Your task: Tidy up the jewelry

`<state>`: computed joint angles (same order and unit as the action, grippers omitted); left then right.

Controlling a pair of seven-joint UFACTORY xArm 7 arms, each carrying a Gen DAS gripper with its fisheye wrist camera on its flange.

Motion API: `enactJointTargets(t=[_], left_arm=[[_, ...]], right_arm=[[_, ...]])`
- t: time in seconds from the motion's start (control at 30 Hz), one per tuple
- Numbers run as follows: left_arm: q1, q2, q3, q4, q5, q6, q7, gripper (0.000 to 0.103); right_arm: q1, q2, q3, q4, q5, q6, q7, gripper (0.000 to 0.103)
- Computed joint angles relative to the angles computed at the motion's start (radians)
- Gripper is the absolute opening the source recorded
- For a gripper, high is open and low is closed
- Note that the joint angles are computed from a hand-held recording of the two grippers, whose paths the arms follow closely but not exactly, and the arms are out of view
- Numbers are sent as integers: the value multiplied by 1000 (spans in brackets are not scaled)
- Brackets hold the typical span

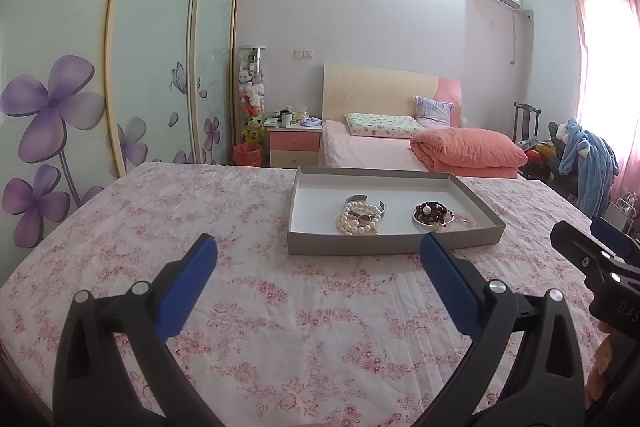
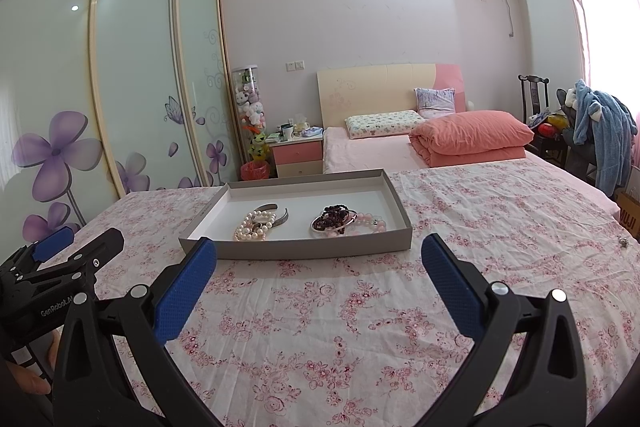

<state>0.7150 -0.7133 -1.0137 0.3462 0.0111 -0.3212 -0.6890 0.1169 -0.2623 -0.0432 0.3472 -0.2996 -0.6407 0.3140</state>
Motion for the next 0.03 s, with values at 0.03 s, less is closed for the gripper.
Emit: enactJointTargets(t=[0.03], left_arm=[[-5, -2, 3, -2, -1, 2, 0, 99]], right_arm=[[-1, 1, 5, -4, 7, -5, -4, 101]])
